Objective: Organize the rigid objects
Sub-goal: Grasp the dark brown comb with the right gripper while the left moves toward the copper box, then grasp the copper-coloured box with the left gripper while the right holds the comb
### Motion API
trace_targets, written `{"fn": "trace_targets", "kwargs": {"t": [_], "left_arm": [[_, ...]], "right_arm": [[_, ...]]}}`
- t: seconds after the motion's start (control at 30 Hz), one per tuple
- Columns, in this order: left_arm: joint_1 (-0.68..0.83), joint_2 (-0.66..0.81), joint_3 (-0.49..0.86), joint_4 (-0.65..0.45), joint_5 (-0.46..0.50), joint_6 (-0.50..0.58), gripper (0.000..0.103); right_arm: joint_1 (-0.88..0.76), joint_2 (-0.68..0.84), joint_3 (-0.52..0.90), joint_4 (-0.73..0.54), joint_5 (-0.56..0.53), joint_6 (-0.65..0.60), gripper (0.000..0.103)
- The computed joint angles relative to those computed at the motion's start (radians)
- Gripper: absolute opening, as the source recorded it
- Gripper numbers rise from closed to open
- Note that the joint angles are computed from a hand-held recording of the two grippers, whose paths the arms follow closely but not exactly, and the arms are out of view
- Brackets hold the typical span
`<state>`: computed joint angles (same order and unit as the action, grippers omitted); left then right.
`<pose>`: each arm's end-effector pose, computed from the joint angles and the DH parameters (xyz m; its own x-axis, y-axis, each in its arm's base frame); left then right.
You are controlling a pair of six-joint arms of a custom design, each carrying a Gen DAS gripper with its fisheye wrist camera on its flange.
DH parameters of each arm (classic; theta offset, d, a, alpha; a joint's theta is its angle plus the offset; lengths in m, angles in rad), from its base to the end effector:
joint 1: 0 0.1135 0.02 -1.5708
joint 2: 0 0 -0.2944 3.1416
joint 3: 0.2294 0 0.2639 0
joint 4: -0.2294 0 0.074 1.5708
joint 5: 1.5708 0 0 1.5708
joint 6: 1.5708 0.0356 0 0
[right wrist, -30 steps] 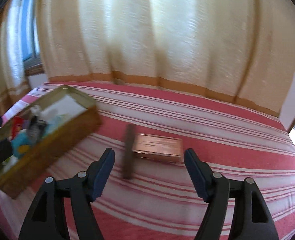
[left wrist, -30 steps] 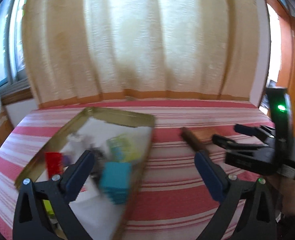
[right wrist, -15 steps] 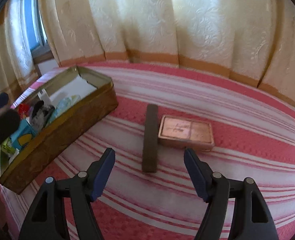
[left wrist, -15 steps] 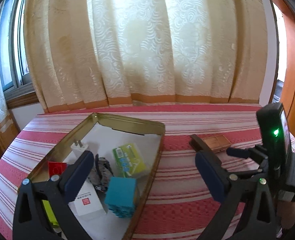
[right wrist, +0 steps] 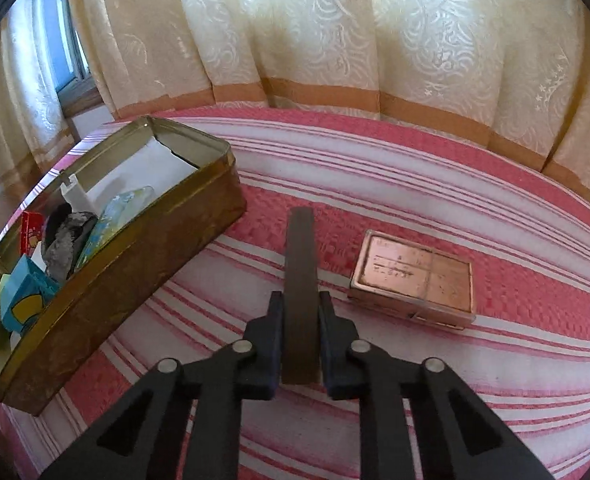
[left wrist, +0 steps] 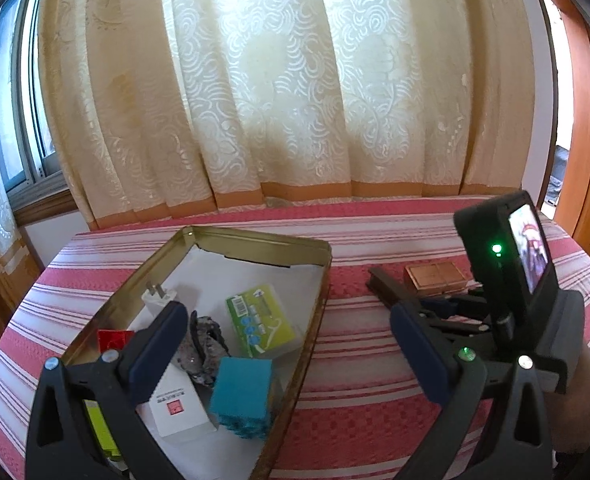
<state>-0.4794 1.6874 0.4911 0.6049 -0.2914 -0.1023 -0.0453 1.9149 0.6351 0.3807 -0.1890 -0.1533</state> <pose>0.2654 -0.1265 0.1284 -0.5156 0.1578 -0.8422 0.1785 0.9811 0.0746 0.3183 -0.0077 0.0764 -0.7618 -0.1156 -0.6375 -0.1909 0.9803 0.0503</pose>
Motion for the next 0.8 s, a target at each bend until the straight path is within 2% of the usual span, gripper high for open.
{"fn": "trace_targets", "kwargs": {"t": [0.17,0.27,0.5,0.63,0.8], "left_arm": [[-0.054,0.032,0.065,-0.067,-0.021,-0.021,0.103],[-0.072,0.057,0.124,-0.141,0.003,-0.057,0.103],[-0.109,0.137,0.204,-0.193,-0.012,-0.116,0.103],[-0.121,0.17,0.216,-0.185,-0.018,-0.115,0.103],[-0.131,0.178,0.231,-0.192,-0.021,-0.116,0.103]], "right_arm": [[-0.07,-0.079,-0.057,0.048,-0.085,-0.019,0.017],[-0.143,-0.13,-0.088,0.066,-0.13,-0.037,0.017],[-0.344,-0.135,-0.074,-0.032,-0.268,-0.133,0.017],[-0.401,-0.106,-0.07,-0.081,-0.294,-0.215,0.017],[-0.4,-0.049,-0.029,-0.098,-0.276,-0.208,0.017]]}}
